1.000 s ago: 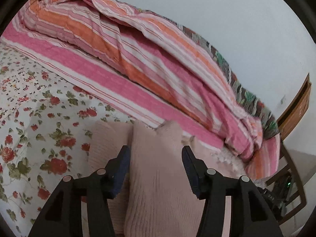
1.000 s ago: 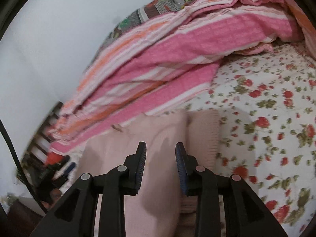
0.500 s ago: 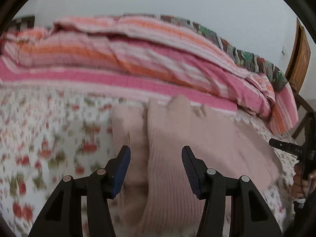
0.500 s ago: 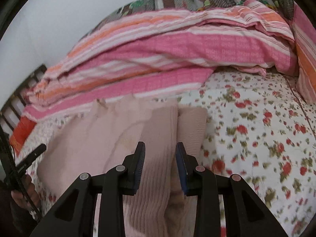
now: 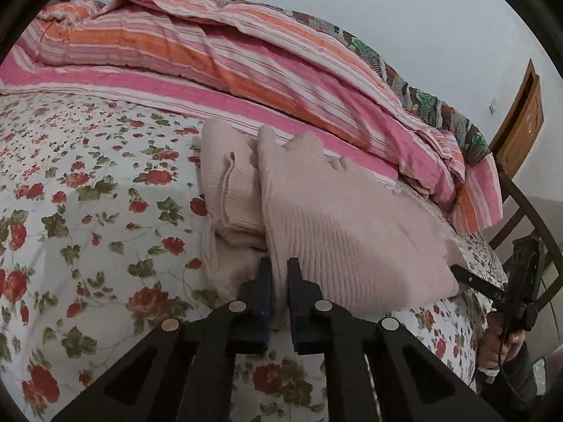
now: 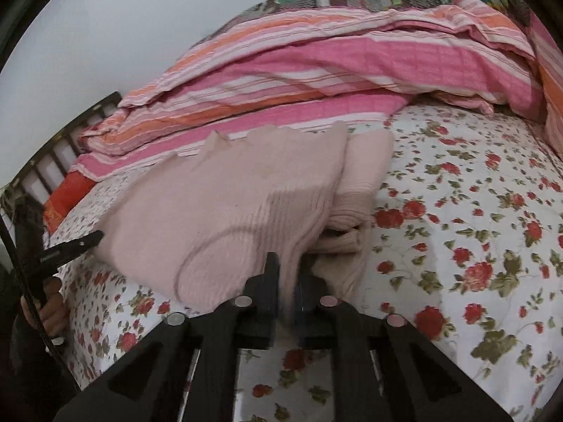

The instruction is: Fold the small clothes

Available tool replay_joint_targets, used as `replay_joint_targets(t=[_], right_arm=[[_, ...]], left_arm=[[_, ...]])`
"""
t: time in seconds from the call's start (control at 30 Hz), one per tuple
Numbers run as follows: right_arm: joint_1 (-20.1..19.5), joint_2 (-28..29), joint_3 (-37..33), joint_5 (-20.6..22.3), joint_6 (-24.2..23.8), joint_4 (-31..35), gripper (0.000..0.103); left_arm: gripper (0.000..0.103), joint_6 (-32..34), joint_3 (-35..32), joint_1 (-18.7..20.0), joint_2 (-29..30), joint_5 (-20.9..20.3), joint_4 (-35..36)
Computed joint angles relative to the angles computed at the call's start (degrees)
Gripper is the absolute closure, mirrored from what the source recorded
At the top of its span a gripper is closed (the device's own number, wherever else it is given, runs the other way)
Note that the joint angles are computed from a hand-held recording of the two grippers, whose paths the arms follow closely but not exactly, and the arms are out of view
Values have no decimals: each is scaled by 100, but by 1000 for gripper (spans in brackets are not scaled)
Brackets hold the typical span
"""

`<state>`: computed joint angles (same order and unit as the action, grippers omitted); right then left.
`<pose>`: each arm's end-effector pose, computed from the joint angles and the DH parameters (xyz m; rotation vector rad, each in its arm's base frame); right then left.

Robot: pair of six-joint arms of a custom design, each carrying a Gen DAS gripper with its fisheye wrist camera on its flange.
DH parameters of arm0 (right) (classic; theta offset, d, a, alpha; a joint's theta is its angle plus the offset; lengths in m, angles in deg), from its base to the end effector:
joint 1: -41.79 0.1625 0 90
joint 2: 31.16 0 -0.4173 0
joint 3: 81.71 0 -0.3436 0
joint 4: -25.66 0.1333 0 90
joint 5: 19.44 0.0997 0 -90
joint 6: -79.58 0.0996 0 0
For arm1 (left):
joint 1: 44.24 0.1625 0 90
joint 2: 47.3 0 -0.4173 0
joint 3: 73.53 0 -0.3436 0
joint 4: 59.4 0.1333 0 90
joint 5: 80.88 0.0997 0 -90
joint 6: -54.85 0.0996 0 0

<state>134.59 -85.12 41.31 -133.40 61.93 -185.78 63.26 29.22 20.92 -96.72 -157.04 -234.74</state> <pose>0.1172 -0.4961 0.2024 0.1797 -2.4081 1.1055 -0.1147 -0.6218 0.1747 0.7233 2.7706 -0.8621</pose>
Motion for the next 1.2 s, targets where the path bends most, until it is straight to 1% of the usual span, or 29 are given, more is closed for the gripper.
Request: replay_joint_targets(t=[0.07,0.13,0.2,0.23,0.37,0.43,0.47,0.5,0.53,0.57,0.63,0.7,0.8,0.87,0.9,0.93,1.0,1.1,1.2], right_arm=[[-2,-18,44,143,-155,-94,97],[-70,-179,152,422,-109,-24,97],[-118,-292,246,521,-73,-70,97],[-134,-321,261,518,-54,-41,97],[-88,-174,135,107,-6,78,97],[-30,-135,107,-7,-64,62,91],[-14,-141,111,4,-78,30,90],[-15,-158,152,31,-97,-37,90],[-6,-185,168,48,-105,-46,86],[0,-210,176,52,-101,-15,85],[29,-243,219,58,-134,-70,84],[92,-217,273,7,-225,-308,82],[253,-63,314,-132,-555,-925,74],[410,99,279,-251,-761,-1276,73],[475,158,246,-280,-803,-1338,71],[570,240,155,-315,-819,-1299,67],[701,368,-55,-439,-805,-1086,62],[906,670,-591,-797,-813,-547,62],[1076,1109,-1348,-1395,-810,1,62]], left_arm=[[96,56,90,7,-54,-30,-91],[96,29,166,55,-149,-182,-88],[96,33,226,82,-219,-224,-60],[96,69,262,76,-236,-189,-69],[95,182,311,-17,-208,65,-46],[94,157,301,-49,-210,134,-71],[91,157,322,-66,-216,165,-187],[86,144,337,-76,-227,194,-257],[76,125,343,-111,-227,281,-325],[71,137,360,-140,-226,353,-413],[70,187,383,-177,-214,425,-520],[70,226,368,-213,-189,575,-464],[70,156,283,-229,-121,778,-229],[69,113,248,-221,-94,863,-175],[63,79,225,-215,-97,869,-174],[53,52,216,-204,-107,850,-196],[42,36,192,-170,-118,763,-338],[41,31,104,-127,-100,710,-478],[40,-108,-106,-42,-52,617,-254]])
